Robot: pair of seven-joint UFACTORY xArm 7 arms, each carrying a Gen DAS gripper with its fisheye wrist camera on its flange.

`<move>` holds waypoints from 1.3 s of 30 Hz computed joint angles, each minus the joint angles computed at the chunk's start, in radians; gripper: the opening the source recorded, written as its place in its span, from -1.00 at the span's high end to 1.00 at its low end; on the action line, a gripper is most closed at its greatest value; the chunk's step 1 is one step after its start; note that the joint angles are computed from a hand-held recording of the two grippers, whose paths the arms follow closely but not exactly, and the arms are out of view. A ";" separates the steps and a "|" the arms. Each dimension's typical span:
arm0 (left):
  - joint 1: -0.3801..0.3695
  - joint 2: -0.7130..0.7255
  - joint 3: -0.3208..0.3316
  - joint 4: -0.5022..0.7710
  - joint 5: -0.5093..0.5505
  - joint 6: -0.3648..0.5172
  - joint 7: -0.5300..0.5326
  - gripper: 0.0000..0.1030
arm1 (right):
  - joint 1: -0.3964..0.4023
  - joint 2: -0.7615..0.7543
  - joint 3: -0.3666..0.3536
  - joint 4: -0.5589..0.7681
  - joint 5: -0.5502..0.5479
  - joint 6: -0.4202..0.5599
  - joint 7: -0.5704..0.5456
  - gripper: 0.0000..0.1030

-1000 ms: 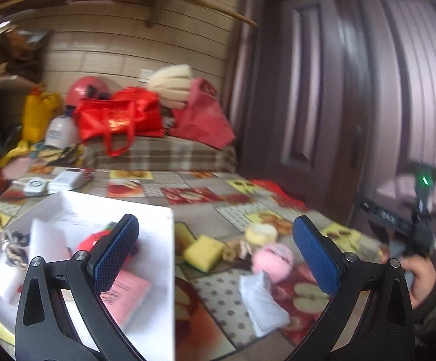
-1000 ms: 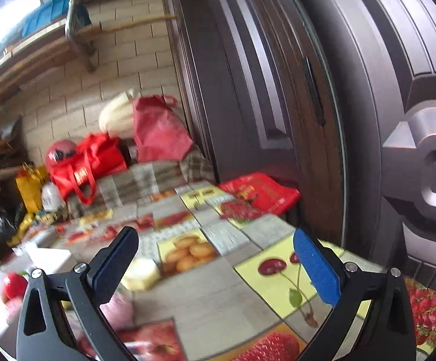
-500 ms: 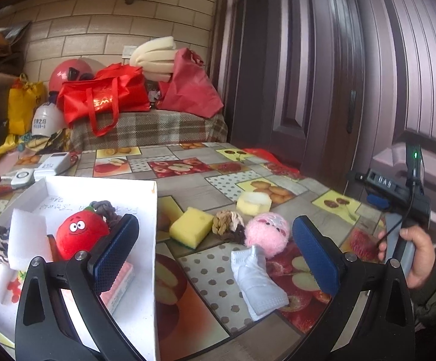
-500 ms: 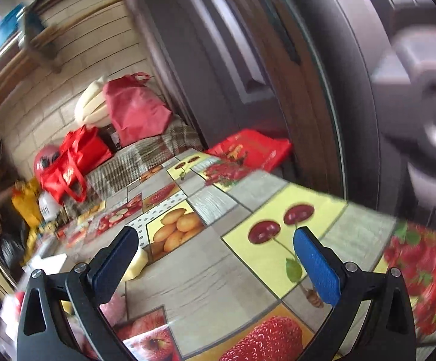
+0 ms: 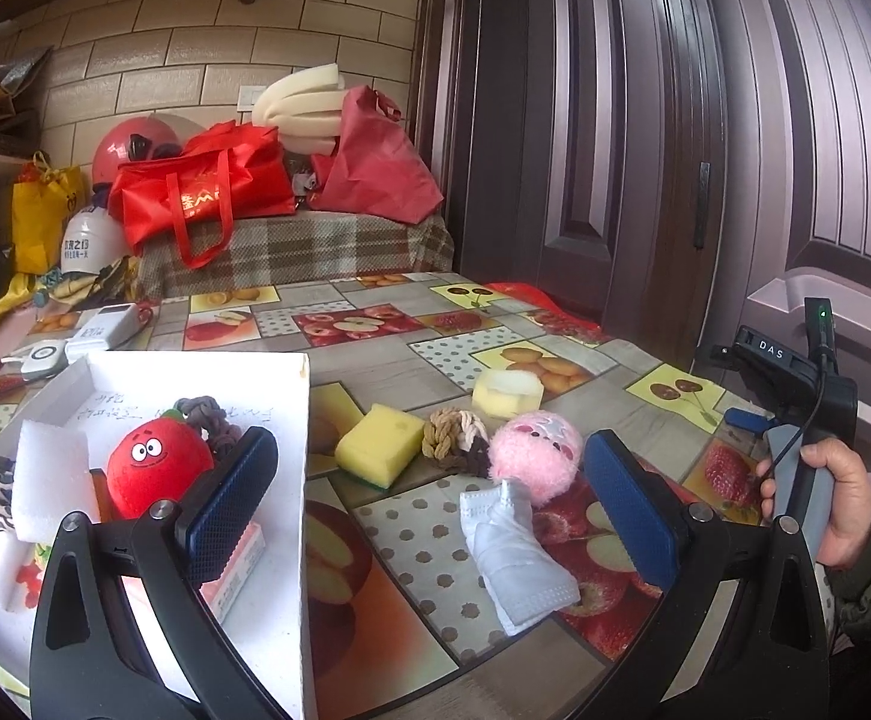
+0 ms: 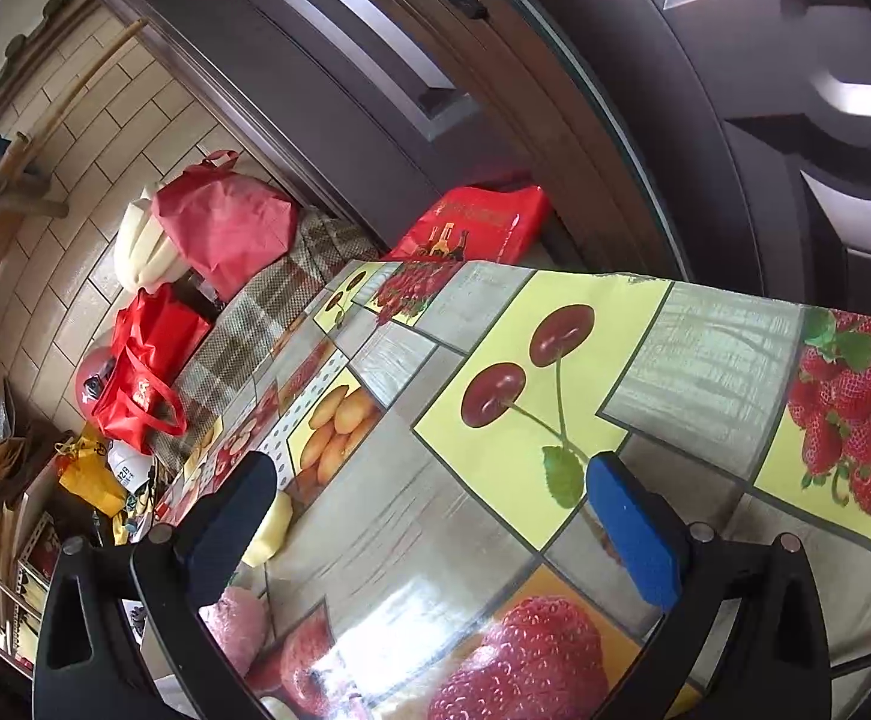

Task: Organize soft objects
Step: 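Move both open tools back from the tray to the remaining items, then grasp the white knit sock with the left tool while the right tool grasps the pink plush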

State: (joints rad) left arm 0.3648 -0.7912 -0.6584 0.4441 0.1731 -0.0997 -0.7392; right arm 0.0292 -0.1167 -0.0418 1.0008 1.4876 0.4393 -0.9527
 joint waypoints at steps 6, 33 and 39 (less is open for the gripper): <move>-0.005 0.002 0.004 -0.002 0.000 0.000 -0.001 -0.99 | -0.002 0.006 0.000 0.004 0.003 0.003 -0.002 -1.00; -0.317 0.168 0.245 0.000 0.006 -0.014 0.155 -0.99 | -0.001 0.008 0.005 0.003 0.000 -0.001 -0.001 -1.00; -0.202 0.274 0.062 0.201 0.094 0.331 0.137 -0.95 | 0.001 0.005 0.005 0.000 0.005 0.004 -0.006 -1.00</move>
State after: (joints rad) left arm 0.1629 -0.5173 -0.5964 0.6454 0.2672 0.2310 -0.6020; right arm 0.0306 -0.1113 -0.0369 1.0009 1.4929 0.4437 -0.9584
